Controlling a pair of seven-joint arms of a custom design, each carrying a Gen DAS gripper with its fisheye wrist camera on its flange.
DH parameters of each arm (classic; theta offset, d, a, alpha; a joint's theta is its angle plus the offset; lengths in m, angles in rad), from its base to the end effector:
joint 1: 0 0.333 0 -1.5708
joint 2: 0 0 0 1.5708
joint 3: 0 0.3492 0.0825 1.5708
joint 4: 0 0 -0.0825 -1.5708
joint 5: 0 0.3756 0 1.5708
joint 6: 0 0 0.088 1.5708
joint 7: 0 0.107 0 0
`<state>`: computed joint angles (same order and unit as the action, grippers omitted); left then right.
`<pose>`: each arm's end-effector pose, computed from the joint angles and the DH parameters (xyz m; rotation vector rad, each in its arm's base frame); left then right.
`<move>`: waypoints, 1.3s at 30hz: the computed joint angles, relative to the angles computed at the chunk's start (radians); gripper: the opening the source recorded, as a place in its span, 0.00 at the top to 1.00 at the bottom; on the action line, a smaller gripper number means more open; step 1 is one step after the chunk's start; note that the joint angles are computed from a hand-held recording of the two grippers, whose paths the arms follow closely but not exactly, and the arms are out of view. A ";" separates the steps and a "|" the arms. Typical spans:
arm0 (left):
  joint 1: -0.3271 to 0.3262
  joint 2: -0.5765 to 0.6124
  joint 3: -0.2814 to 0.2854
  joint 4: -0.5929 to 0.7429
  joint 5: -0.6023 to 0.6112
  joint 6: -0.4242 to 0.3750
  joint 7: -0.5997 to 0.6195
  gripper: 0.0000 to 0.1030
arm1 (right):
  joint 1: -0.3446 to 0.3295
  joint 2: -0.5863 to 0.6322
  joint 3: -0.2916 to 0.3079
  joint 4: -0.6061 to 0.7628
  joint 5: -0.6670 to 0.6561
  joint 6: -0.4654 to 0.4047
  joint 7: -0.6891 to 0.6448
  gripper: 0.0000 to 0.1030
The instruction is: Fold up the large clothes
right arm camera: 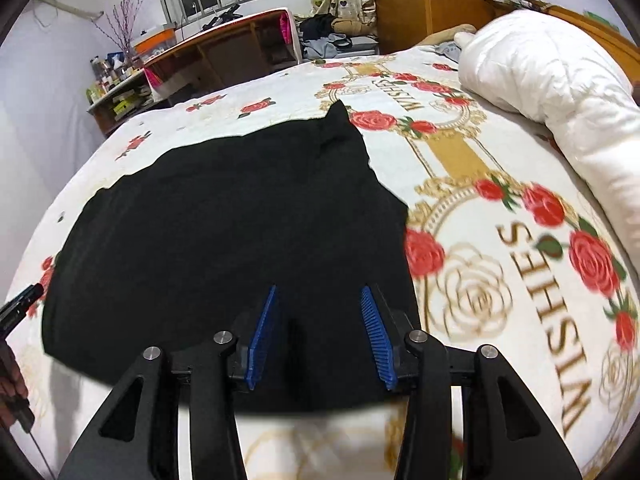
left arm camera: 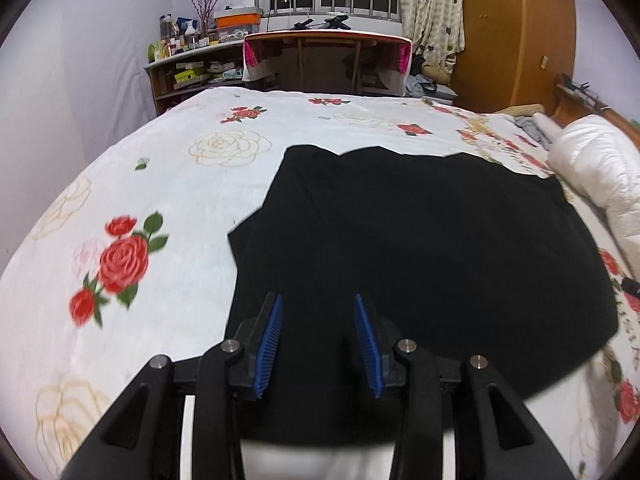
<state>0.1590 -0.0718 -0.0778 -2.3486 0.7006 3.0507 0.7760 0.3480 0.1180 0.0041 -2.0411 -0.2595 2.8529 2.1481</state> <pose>0.5248 -0.0084 0.4769 -1.9008 1.5543 -0.6792 0.5738 0.2255 0.5028 -1.7623 1.7676 -0.4760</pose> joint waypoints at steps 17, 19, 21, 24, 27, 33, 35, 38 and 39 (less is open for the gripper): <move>-0.024 -0.114 0.033 -0.114 -0.347 -0.022 0.282 0.47 | -0.058 -0.102 0.067 -0.138 0.306 0.053 -0.261 0.37; -0.002 -0.099 0.019 -0.099 -0.326 -0.022 0.264 0.47 | -0.060 -0.087 0.065 -0.119 0.323 0.049 -0.288 0.37; 0.011 -0.075 0.012 -0.077 -0.305 -0.023 0.250 0.46 | -0.061 -0.069 0.062 -0.098 0.338 0.045 -0.313 0.37; 0.020 -0.039 0.009 -0.046 -0.272 -0.025 0.231 0.46 | -0.067 -0.034 0.060 -0.055 0.393 0.033 -0.374 0.37; 0.003 -0.003 0.028 -0.021 -0.301 -0.024 0.266 0.46 | -0.066 -0.001 0.051 -0.020 0.410 0.027 -0.395 0.37; -0.016 0.066 0.043 0.032 -0.396 -0.028 0.366 0.46 | -0.070 0.064 0.041 0.049 0.452 -0.003 -0.434 0.36; -0.017 0.087 0.041 0.050 -0.451 -0.031 0.418 0.45 | -0.081 0.086 0.046 0.071 0.485 -0.012 -0.461 0.36; 0.000 0.121 0.014 0.077 -0.643 -0.026 0.582 0.45 | -0.090 0.119 0.045 0.103 0.516 -0.029 -0.485 0.29; 0.011 0.133 -0.002 0.089 -0.724 -0.028 0.647 0.45 | -0.092 0.127 0.045 0.111 0.524 -0.032 -0.490 0.29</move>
